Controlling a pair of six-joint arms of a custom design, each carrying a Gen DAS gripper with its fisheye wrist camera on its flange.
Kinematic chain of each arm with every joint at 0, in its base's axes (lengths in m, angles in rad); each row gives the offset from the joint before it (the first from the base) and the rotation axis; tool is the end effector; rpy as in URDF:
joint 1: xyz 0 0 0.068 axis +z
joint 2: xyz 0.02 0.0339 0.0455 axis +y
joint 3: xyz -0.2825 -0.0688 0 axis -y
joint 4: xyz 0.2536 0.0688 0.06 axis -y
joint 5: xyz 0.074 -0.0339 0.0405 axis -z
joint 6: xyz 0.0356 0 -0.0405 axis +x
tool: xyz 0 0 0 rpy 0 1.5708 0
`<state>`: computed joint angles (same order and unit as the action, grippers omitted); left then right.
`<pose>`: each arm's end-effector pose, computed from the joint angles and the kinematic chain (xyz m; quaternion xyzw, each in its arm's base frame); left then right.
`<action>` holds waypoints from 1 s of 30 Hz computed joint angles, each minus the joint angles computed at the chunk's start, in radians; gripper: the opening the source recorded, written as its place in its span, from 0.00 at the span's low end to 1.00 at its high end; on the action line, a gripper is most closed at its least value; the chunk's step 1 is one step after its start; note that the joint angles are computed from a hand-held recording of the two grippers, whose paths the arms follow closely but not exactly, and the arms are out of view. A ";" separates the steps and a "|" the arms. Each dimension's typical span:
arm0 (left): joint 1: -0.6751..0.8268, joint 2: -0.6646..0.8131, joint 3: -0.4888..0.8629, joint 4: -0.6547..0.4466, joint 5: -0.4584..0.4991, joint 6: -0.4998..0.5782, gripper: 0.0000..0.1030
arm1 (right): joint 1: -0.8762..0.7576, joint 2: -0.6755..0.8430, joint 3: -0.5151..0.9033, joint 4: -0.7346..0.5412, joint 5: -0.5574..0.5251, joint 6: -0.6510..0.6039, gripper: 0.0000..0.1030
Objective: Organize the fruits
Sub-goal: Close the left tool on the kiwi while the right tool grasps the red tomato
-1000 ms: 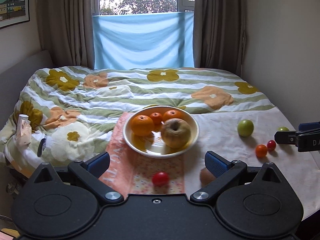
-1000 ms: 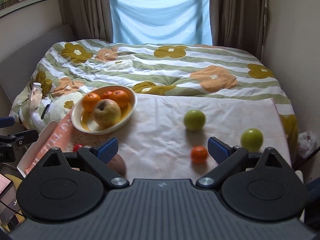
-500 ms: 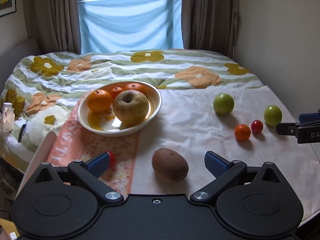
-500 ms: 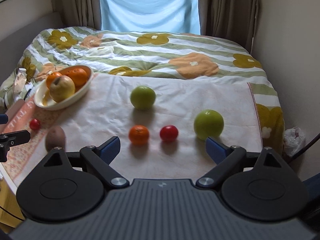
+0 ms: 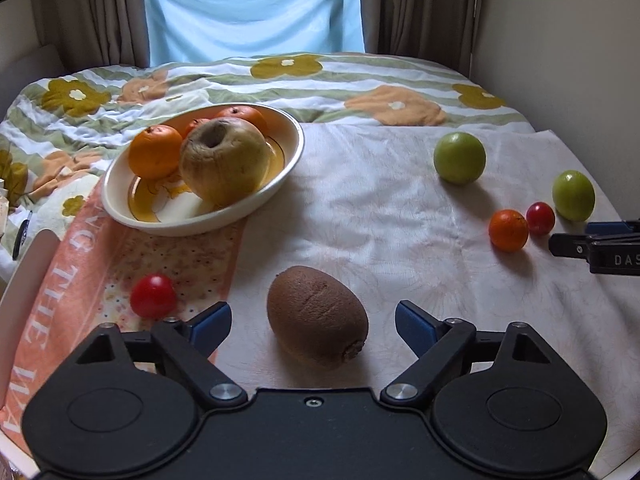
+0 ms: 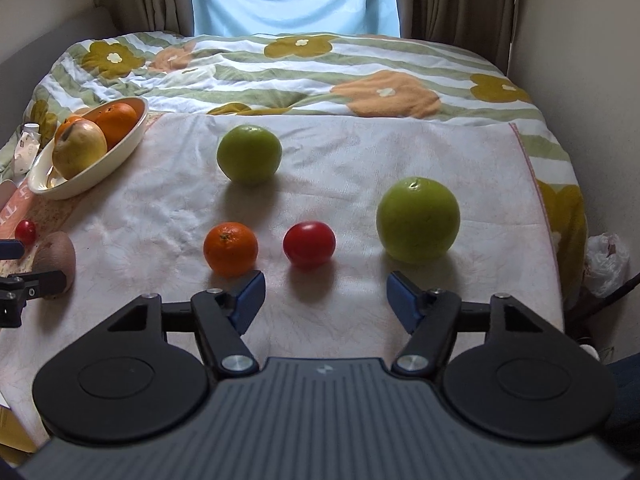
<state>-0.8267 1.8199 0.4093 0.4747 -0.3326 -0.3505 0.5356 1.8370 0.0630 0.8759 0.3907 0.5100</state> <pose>0.1800 -0.1784 0.0598 0.1708 0.9227 -0.0401 0.3433 0.1518 0.0743 0.0419 0.0522 0.9268 0.0029 0.3720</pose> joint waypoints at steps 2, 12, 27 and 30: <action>0.000 0.020 0.015 -0.003 0.005 -0.004 0.86 | -0.009 0.015 0.009 0.006 -0.006 -0.007 0.78; 0.017 0.070 0.063 -0.038 0.035 -0.039 0.68 | -0.059 0.109 0.049 0.071 -0.065 -0.063 0.70; 0.009 0.066 0.062 -0.041 0.006 -0.070 0.56 | -0.099 0.174 0.090 0.136 -0.109 -0.146 0.57; 0.007 0.066 0.059 -0.034 0.004 -0.075 0.55 | -0.098 0.184 0.094 0.146 -0.109 -0.160 0.54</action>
<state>-0.8198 1.8854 0.4678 0.4405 -0.3289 -0.4255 0.4374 2.0207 0.1569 1.0216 0.2816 0.3502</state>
